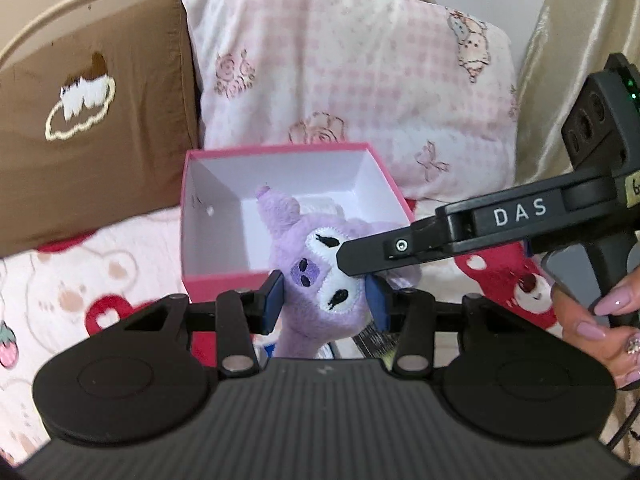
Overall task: Organize objects
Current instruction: 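Carry the purple plush toy with the left gripper into the pink box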
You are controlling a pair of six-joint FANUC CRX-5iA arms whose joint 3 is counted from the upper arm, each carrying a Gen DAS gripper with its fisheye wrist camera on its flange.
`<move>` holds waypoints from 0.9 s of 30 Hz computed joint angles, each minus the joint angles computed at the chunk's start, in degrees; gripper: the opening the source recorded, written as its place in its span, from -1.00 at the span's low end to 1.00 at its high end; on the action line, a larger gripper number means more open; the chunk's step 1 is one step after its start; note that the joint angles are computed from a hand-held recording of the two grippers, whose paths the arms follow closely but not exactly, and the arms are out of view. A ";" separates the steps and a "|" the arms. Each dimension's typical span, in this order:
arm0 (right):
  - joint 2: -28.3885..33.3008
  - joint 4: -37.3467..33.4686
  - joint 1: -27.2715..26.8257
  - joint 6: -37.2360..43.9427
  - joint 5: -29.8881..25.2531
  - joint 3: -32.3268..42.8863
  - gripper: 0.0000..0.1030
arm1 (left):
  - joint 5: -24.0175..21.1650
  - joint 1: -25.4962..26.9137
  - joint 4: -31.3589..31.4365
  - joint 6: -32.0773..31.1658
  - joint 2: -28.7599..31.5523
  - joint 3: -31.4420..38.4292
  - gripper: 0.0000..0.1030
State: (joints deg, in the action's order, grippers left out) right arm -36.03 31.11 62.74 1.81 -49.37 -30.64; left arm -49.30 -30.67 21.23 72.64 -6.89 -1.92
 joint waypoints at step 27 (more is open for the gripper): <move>23.59 -32.38 -32.19 38.26 7.17 18.15 0.13 | -4.54 -0.92 -8.77 9.01 29.45 28.40 -0.17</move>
State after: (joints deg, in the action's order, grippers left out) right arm -12.44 -1.27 30.55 40.07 -42.20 -12.48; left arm -53.84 -31.60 12.46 81.66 22.55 26.47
